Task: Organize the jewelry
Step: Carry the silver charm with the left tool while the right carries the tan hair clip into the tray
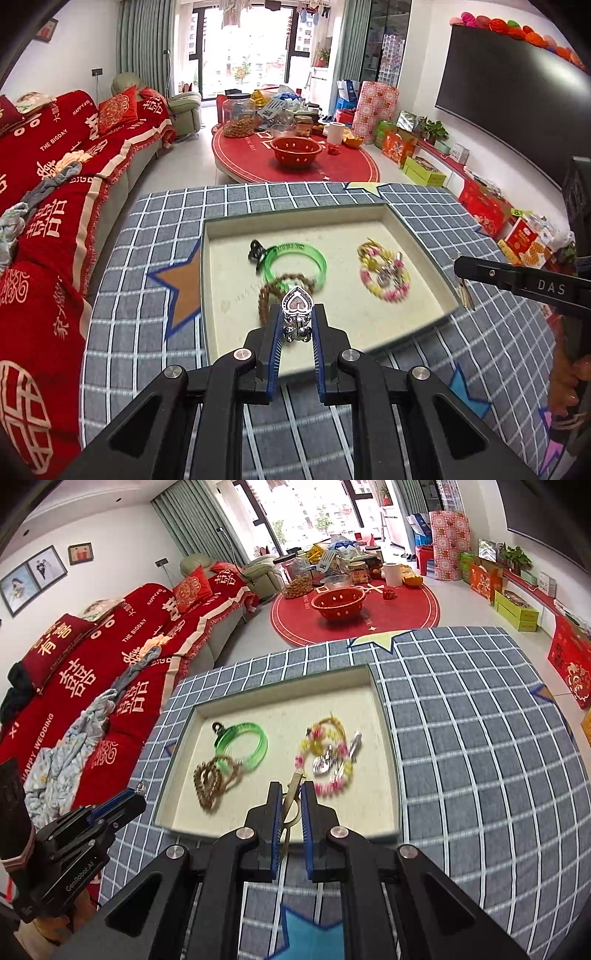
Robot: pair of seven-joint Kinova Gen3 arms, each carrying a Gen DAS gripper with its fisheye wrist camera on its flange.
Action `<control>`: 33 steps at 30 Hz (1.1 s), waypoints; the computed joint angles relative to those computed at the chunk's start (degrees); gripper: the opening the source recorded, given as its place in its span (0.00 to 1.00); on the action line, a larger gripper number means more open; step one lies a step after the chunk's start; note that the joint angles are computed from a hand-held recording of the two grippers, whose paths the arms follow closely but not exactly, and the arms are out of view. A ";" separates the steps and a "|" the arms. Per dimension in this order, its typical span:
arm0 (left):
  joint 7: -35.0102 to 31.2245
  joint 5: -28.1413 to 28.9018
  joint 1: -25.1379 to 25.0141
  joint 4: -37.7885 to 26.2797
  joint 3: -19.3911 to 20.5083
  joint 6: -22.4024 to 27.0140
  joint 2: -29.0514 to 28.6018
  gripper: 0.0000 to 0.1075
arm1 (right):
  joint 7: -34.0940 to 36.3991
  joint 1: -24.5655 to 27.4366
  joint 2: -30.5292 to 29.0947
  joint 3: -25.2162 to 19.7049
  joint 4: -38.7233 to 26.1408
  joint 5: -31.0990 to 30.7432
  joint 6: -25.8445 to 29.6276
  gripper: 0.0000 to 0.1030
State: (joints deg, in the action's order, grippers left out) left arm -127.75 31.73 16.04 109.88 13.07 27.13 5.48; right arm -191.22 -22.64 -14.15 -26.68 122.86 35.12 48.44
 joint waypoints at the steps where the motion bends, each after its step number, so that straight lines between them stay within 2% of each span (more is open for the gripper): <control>1: 2.10 -2.25 1.03 -0.92 -0.12 -0.63 0.97 0.26 | 0.82 0.16 0.35 0.83 -0.10 -0.02 -0.54 0.11; 6: 8.56 -8.17 3.39 -4.36 0.49 -1.85 5.15 0.26 | 4.22 1.12 2.89 4.44 -0.13 0.10 -3.74 0.11; 15: 17.70 -18.53 8.28 -6.47 0.81 -4.98 9.94 0.26 | 3.69 2.06 6.55 8.37 2.74 0.84 -10.01 0.11; 26: 26.97 -28.12 13.27 -7.70 -1.46 -5.52 13.95 0.26 | 1.79 -0.13 10.81 11.02 3.71 3.66 -11.84 0.11; 33: 30.09 -31.51 14.60 -7.89 -1.95 -5.35 14.92 0.26 | 0.40 -2.19 12.37 12.40 3.98 5.03 -12.08 0.11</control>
